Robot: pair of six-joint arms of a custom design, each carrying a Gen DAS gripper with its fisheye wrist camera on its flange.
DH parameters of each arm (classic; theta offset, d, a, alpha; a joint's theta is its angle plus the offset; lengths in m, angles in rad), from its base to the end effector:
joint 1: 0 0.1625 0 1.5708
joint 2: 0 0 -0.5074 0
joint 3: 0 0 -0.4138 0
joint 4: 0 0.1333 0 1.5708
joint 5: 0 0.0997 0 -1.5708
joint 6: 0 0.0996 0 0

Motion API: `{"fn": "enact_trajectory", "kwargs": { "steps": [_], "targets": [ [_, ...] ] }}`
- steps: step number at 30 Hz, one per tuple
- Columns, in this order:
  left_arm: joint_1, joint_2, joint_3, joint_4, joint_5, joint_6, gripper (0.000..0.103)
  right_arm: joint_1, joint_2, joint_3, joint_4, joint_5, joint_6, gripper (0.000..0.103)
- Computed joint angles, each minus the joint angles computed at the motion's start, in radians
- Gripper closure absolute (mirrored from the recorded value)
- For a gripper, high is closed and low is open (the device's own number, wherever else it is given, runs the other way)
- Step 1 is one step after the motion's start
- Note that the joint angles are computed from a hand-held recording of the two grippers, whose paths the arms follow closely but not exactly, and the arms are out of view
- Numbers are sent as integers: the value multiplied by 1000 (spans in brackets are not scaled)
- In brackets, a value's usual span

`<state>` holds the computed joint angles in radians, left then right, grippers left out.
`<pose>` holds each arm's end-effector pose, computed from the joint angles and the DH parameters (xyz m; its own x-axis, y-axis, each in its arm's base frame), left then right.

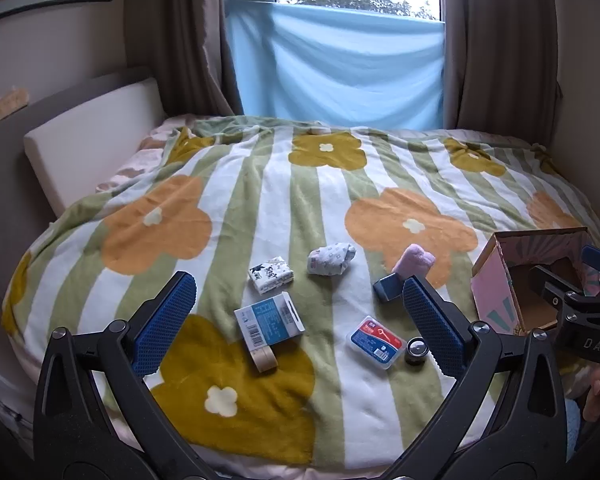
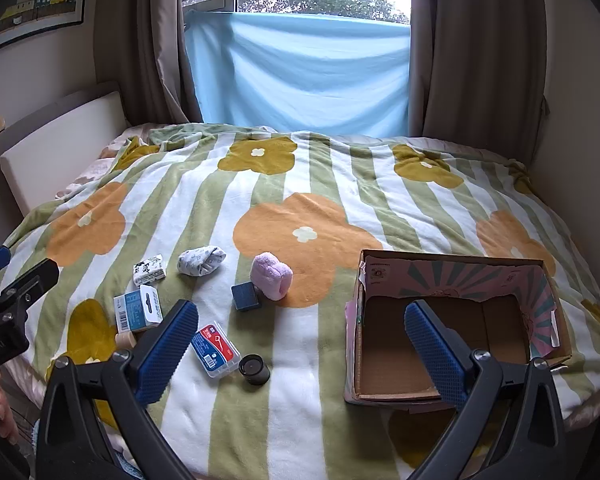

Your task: Organize objects

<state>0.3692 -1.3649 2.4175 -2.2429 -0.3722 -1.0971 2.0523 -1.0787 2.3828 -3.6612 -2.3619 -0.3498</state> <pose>-0.2801 -0.3508 0.2291 -0.6833 -0.0865 -0.7250 0.5653 0.5658 -0.6003 0.2725 -0.3866 0.2316 -0.6922 -0.1014 0.7145 -0.6008 0.6295 -0.4927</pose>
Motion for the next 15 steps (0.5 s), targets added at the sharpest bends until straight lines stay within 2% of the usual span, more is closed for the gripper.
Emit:
{"fn": "enact_trajectory", "kwargs": {
  "steps": [15],
  "targets": [
    [7, 1, -3, 4, -6, -15, 0, 0, -3, 1, 1, 1, -9, 1]
  ]
}}
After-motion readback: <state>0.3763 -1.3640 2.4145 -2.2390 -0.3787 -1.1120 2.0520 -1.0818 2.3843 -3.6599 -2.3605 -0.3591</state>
